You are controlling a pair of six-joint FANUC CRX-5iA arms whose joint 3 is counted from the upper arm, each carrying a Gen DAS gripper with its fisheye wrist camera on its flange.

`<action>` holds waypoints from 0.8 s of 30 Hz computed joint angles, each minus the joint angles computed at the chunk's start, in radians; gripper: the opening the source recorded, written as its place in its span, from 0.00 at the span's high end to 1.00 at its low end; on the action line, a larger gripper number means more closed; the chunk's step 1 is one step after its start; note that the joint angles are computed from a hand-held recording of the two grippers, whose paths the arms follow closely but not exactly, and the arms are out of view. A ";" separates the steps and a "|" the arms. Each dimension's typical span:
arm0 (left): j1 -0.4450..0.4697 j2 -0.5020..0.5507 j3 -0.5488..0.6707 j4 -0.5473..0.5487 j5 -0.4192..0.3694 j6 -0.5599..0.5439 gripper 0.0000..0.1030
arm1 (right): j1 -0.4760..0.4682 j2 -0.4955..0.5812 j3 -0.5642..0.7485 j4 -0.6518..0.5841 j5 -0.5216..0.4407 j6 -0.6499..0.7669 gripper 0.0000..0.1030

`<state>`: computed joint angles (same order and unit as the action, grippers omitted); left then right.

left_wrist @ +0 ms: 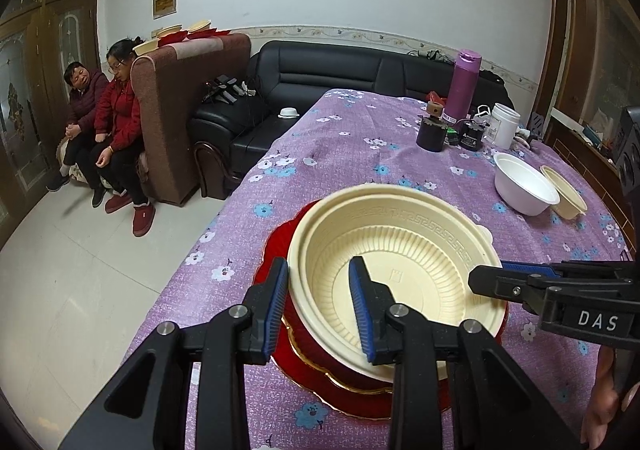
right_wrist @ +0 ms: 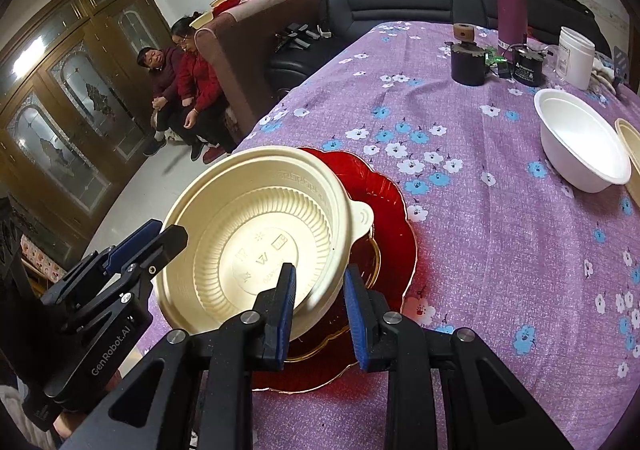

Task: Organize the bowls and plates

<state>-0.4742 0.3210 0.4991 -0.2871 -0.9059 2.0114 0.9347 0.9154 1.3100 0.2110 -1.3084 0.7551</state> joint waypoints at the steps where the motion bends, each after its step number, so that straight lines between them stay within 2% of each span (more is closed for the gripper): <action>1: -0.001 0.000 0.001 -0.001 -0.001 0.001 0.70 | -0.001 -0.016 -0.027 -0.003 0.015 -0.005 0.72; 11: -0.031 0.000 0.030 -0.064 -0.017 0.036 0.61 | -0.001 -0.171 -0.293 0.011 0.173 -0.048 0.71; 18: -0.047 -0.005 0.045 -0.086 -0.029 0.041 0.61 | -0.005 -0.215 -0.367 -0.008 0.222 -0.057 0.71; 21: -0.052 -0.013 0.046 -0.087 -0.016 0.032 0.61 | -0.015 -0.282 -0.473 0.023 0.287 -0.108 0.71; 24: -0.058 -0.013 0.052 -0.066 0.003 0.003 0.61 | -0.037 -0.363 -0.608 0.115 0.331 -0.227 0.71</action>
